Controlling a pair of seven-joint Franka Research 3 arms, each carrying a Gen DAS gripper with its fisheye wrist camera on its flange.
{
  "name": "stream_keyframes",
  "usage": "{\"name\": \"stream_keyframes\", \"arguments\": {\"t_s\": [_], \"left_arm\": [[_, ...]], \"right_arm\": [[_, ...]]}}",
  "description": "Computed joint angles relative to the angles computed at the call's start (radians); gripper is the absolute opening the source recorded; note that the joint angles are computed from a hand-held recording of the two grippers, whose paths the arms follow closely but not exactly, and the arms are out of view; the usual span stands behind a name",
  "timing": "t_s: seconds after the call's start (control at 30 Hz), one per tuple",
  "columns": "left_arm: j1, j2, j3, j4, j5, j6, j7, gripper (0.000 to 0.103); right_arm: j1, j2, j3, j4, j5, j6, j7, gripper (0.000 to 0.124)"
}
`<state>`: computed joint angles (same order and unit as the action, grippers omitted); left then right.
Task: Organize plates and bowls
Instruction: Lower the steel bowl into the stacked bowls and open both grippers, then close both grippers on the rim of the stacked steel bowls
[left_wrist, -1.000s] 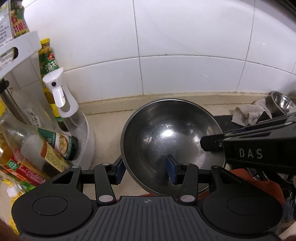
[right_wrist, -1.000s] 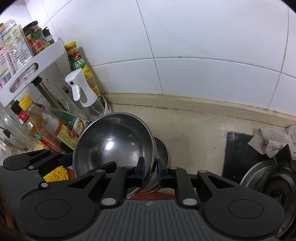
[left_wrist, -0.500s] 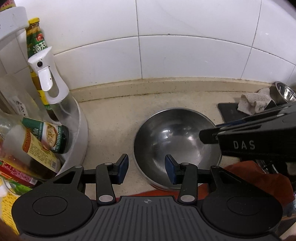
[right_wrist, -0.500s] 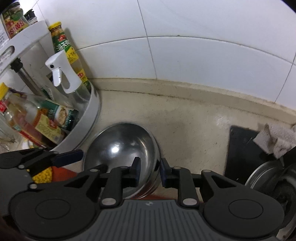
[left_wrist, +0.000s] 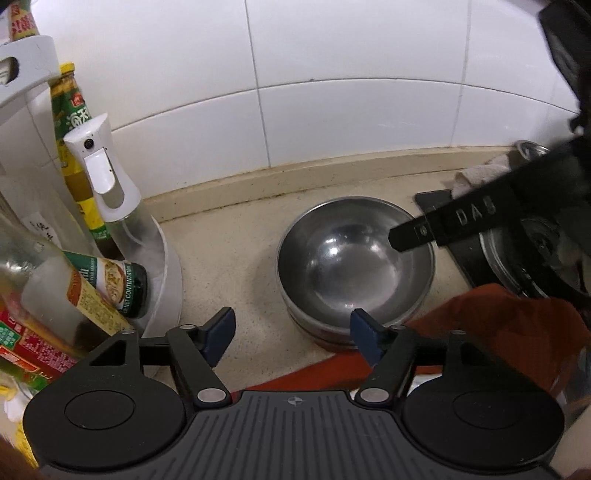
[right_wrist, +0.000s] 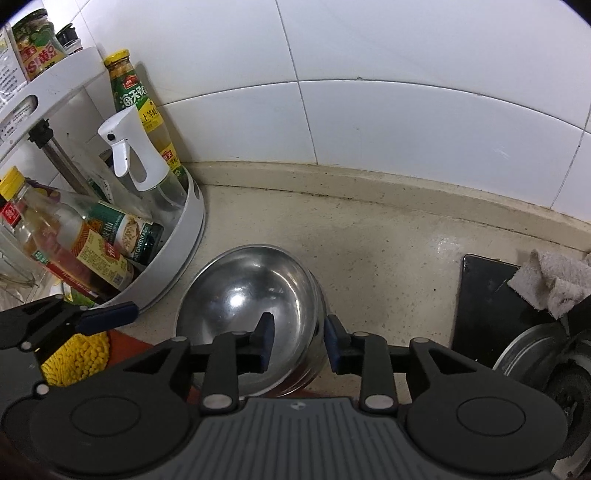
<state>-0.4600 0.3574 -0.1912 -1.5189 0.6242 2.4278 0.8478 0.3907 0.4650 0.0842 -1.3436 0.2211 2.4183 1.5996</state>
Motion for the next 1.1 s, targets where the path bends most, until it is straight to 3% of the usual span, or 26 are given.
{"name": "stream_keyframes", "arguments": {"t_s": [0.1,0.33,0.73,1.1], "left_arm": [[0.029,-0.040,-0.010,-0.075,-0.018,0.083,0.032,0.076],[0.064,-0.036,-0.034,-0.118,-0.093,0.126,0.155,0.077],[0.104,0.137,-0.078,0.040,-0.323,0.143,0.419,0.079],[0.094,0.258,-0.064,0.183,-0.391,0.172,0.529,0.085]], "right_arm": [[-0.002,0.004,0.001,0.005,0.008,-0.004,0.006,0.030],[0.007,0.036,0.000,0.045,0.003,-0.019,0.020,0.036],[0.007,0.119,-0.015,0.146,-0.014,-0.080,0.077,0.038],[-0.013,0.199,-0.020,0.250,-0.002,-0.118,0.127,0.039]]}}
